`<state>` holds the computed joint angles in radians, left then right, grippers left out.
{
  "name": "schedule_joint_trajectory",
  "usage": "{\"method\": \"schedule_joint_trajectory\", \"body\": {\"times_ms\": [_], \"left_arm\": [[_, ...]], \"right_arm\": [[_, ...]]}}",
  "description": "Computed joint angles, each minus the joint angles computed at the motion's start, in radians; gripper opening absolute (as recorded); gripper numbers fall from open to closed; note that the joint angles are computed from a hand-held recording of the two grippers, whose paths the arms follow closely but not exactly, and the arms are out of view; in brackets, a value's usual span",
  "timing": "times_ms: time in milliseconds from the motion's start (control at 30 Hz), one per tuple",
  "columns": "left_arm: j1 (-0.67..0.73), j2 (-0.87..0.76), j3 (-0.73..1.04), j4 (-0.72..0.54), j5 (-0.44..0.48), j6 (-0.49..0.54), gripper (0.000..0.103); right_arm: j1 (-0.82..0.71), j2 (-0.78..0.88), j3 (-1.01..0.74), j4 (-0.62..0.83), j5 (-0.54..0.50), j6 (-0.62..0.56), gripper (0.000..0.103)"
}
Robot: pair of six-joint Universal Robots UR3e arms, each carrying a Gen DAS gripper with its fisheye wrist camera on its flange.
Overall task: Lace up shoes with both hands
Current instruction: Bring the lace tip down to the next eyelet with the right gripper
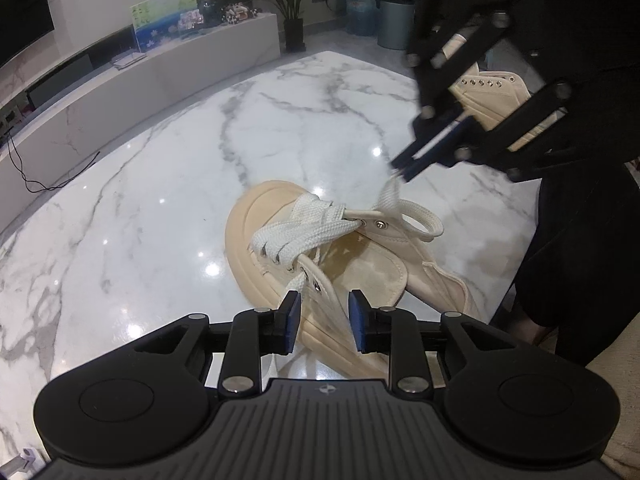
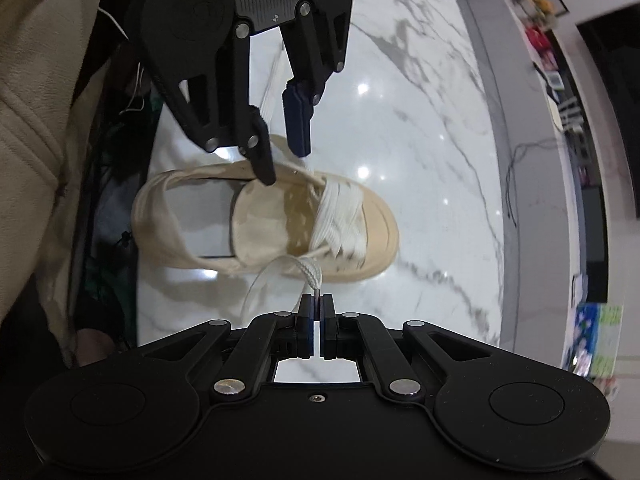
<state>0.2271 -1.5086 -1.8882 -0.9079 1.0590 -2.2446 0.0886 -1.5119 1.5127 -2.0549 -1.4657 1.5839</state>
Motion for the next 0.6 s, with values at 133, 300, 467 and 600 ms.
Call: {"method": "schedule_joint_trajectory", "body": {"times_ms": [133,300,467,600], "left_arm": [[0.006,0.001,0.004,-0.014,-0.008,0.009,0.025],[0.017,-0.002,0.007,-0.027,-0.021,0.015,0.025],[0.022,-0.004,0.008,-0.034,-0.031,0.015,0.025],[0.025,-0.004,0.01,-0.04,-0.035,0.02,0.025]], "right_arm": [[0.028,0.057,-0.057,-0.001,0.016,0.012,0.001],[0.051,0.126,-0.106,-0.027,0.057,0.062,0.002],[0.038,0.164,-0.172,0.026,0.104,0.151,0.018],[0.026,0.155,-0.178,0.053,0.127,0.204,0.019]]}}
